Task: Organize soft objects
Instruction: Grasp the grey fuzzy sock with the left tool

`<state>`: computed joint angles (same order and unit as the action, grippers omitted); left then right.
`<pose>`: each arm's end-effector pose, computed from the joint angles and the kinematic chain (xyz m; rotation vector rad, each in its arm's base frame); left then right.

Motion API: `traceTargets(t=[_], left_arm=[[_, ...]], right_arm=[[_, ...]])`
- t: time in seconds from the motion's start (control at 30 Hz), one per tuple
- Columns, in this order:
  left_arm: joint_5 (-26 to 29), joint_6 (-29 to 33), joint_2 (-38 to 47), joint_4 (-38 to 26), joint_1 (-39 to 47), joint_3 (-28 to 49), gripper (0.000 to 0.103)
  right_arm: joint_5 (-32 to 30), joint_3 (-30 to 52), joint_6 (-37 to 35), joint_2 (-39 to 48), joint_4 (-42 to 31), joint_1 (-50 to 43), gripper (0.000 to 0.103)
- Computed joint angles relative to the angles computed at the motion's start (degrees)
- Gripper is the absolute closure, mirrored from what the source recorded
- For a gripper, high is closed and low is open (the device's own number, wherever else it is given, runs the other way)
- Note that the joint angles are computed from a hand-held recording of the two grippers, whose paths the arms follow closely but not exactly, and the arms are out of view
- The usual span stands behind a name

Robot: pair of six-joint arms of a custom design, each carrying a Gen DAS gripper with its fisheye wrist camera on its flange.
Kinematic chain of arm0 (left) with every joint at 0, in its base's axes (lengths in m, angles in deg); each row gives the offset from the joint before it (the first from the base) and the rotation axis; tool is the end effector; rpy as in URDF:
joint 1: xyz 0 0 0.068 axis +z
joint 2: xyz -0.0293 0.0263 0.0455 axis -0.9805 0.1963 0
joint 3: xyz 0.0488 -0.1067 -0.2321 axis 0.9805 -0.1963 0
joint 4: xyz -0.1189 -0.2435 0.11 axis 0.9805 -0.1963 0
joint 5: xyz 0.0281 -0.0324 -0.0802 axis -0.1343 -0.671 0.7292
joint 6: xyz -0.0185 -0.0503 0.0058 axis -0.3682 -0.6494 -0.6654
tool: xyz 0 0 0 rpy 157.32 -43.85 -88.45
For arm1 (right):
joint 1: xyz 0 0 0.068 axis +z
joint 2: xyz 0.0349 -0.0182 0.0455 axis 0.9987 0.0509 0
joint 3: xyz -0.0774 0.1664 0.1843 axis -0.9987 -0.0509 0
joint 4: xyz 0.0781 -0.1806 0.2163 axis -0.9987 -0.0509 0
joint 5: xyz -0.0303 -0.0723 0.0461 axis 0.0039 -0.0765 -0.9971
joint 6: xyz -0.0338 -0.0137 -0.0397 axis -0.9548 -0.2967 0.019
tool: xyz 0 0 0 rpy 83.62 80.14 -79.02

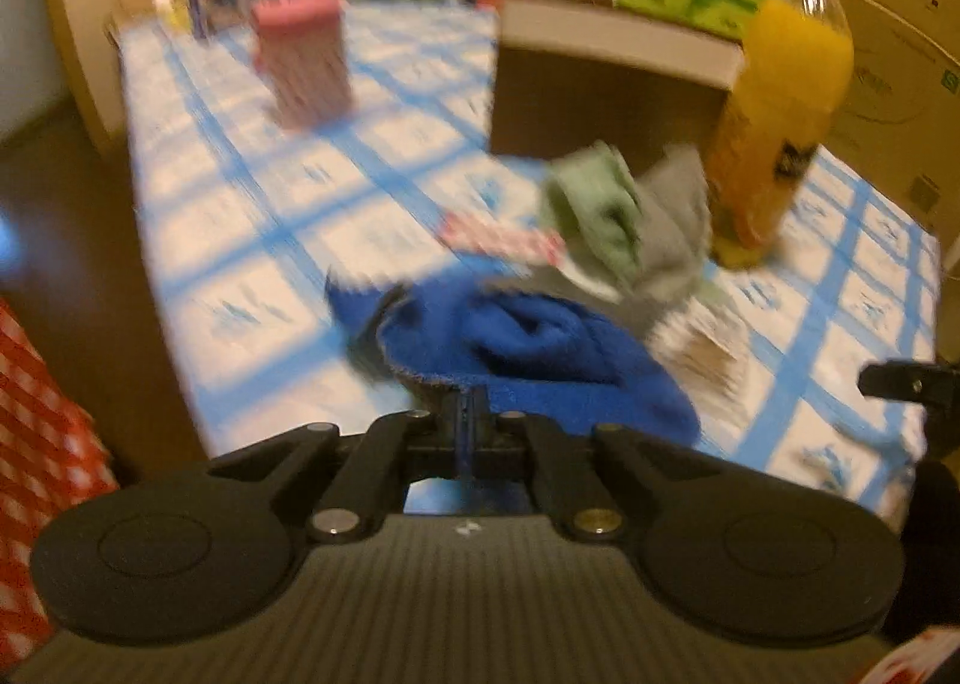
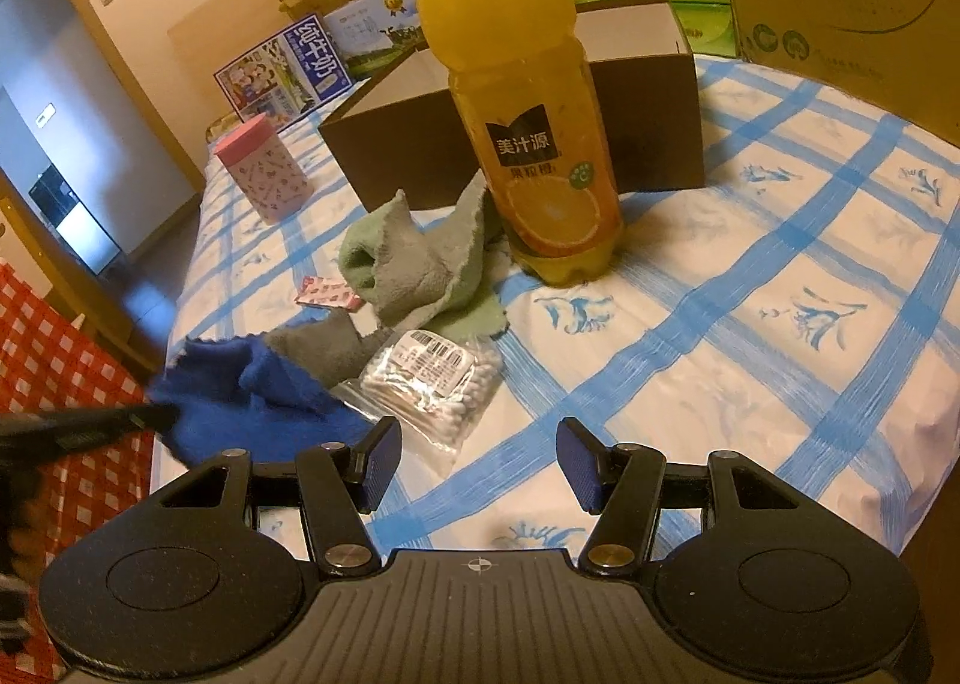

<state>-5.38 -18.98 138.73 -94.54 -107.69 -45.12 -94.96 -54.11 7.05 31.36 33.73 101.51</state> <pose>0.2277 -0.1132 0.1348 -0.1168 2.4580 -0.0120 0.2621 0.0796 0.1137 -0.2000 2.4202 0.6227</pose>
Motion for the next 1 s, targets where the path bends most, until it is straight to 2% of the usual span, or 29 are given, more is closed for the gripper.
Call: traceTargets(t=[0.27,0.37,0.47,0.53,0.67,0.8,0.9,1.0], left_arm=[[-11.15,8.6,-16.27,-9.31,-1.4,1.44,0.102],[-11.12,12.1,-17.22,-10.18,-4.21,3.14,0.102],[-10.76,13.74,-13.73,-10.22,-9.01,4.92,0.102],[-8.02,12.6,-10.85,-9.46,-11.76,5.3,0.102],[3.46,7.35,-6.94,-6.32,-13.69,4.61,0.102],[12.52,3.67,-4.06,-1.48,-13.4,3.27,0.102],[15.61,2.15,-4.45,0.78,-9.98,1.82,0.102],[16.02,2.74,-2.96,2.32,-5.18,1.88,0.102]], right_arm=[[-1.16,-0.24,0.93,0.1,0.36,-0.43,0.046],[-1.44,-0.89,1.32,-0.58,0.62,-0.62,0.046],[-1.78,-1.49,1.6,-1.41,0.55,-1.05,0.046],[-1.88,-1.95,1.58,-2.17,0.36,-1.44,0.046],[-1.82,-2.7,1.5,-3.05,-0.11,-2.49,0.046],[-2.04,-3.0,1.95,-2.87,-0.65,-3.63,0.045],[-2.56,-3.05,2.39,-2.53,-0.63,-4.23,0.046],[-2.25,-2.81,2.36,-1.86,-0.54,-3.95,0.046]])
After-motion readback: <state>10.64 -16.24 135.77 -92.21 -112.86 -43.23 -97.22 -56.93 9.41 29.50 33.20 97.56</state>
